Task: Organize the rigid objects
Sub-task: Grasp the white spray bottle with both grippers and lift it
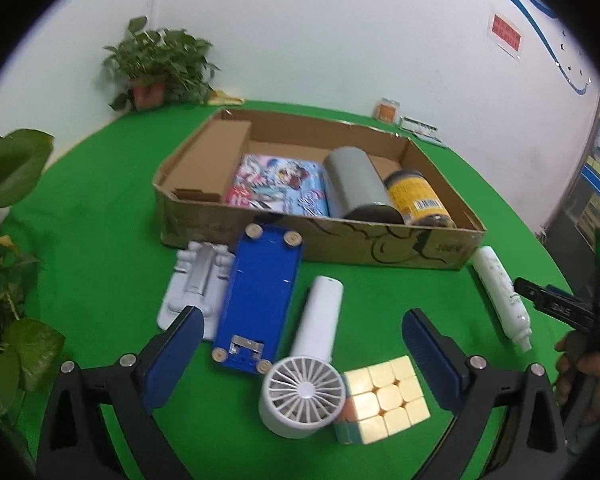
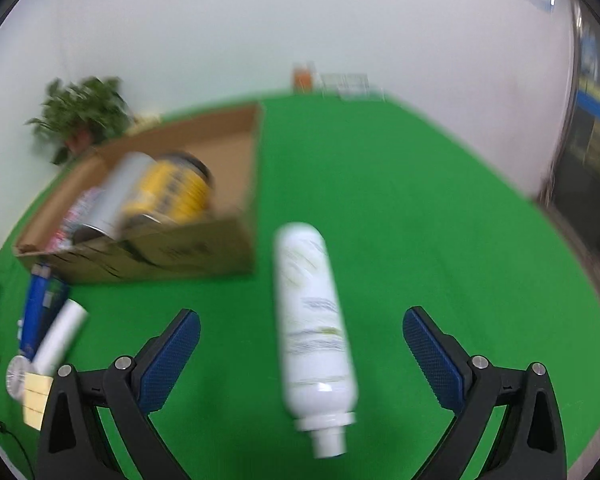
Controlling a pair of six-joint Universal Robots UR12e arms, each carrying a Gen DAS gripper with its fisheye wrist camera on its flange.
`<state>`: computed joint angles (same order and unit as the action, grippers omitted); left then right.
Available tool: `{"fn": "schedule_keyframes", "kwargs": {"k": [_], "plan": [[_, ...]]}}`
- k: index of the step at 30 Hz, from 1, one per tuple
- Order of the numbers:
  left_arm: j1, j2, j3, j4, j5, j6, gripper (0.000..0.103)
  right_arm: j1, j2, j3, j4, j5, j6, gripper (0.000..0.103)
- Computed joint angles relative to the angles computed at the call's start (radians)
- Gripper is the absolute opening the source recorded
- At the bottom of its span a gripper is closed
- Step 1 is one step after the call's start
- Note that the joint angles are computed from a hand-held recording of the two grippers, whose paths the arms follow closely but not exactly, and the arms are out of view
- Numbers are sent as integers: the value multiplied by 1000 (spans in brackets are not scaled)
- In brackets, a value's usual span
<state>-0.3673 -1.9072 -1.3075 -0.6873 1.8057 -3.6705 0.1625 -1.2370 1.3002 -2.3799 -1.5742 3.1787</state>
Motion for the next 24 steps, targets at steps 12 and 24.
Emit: {"fn": "schedule_keyframes", "kwargs": {"k": [12,24], "plan": [[9,-81,137,-51,-310,97,99,-15,-43,63,165,60,-53,42],[25,-233,354,-294,-664,145,99,5,-133,156,91,203,-164,88]]}}
